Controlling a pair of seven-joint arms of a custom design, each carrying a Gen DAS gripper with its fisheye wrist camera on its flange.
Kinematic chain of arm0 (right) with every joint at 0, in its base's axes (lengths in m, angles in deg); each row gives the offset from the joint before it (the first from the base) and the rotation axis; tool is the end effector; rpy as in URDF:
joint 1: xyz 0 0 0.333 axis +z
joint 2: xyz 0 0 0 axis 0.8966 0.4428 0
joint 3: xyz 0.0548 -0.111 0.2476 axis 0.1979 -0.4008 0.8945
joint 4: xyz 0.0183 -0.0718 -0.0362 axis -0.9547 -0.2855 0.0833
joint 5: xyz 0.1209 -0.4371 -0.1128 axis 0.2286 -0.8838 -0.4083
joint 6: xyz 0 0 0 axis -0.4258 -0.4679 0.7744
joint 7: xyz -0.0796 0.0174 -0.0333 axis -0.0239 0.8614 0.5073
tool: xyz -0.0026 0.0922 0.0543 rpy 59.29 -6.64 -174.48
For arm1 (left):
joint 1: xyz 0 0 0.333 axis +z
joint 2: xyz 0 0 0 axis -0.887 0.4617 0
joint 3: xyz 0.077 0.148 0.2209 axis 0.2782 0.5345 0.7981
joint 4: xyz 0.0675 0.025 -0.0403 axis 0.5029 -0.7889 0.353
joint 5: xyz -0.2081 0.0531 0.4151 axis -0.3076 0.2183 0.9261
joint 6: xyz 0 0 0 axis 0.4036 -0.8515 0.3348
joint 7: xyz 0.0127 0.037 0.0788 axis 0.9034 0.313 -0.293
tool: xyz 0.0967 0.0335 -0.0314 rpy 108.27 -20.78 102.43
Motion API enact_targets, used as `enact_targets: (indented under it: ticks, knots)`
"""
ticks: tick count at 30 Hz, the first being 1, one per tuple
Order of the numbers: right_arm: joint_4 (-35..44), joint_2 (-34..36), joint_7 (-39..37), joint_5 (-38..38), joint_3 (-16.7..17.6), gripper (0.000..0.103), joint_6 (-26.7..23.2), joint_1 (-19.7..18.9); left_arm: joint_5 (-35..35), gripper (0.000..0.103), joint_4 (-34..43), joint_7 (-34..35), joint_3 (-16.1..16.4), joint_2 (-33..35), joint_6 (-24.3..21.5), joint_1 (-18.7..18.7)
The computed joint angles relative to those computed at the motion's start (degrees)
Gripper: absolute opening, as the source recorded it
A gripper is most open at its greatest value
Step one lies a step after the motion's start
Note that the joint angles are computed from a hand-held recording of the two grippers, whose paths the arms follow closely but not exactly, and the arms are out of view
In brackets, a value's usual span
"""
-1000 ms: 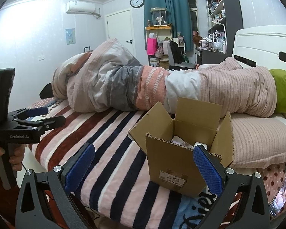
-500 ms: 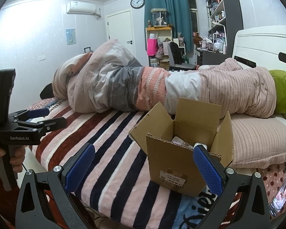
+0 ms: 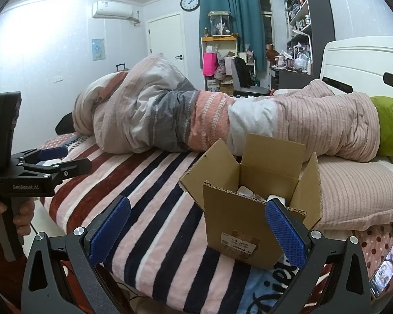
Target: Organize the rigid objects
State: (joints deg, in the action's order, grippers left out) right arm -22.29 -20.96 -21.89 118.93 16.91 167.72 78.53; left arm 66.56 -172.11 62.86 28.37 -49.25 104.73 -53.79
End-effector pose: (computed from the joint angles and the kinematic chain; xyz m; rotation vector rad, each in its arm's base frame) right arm 0.6517 0.2155 0.4272 -2.0198 0.8036 -0.3831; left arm 0.5855 -0.0396 0.4204 -1.9163 1.2816 -0.7306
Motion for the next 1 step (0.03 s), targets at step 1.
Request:
enact_targets:
  ticks: [1]
  knots:
    - [-0.07,-0.1,0.08,-0.01,0.03,0.103,-0.04,0.04,-0.16,0.102,0.03,0.07,-0.04,-0.07,-0.24,-0.07]
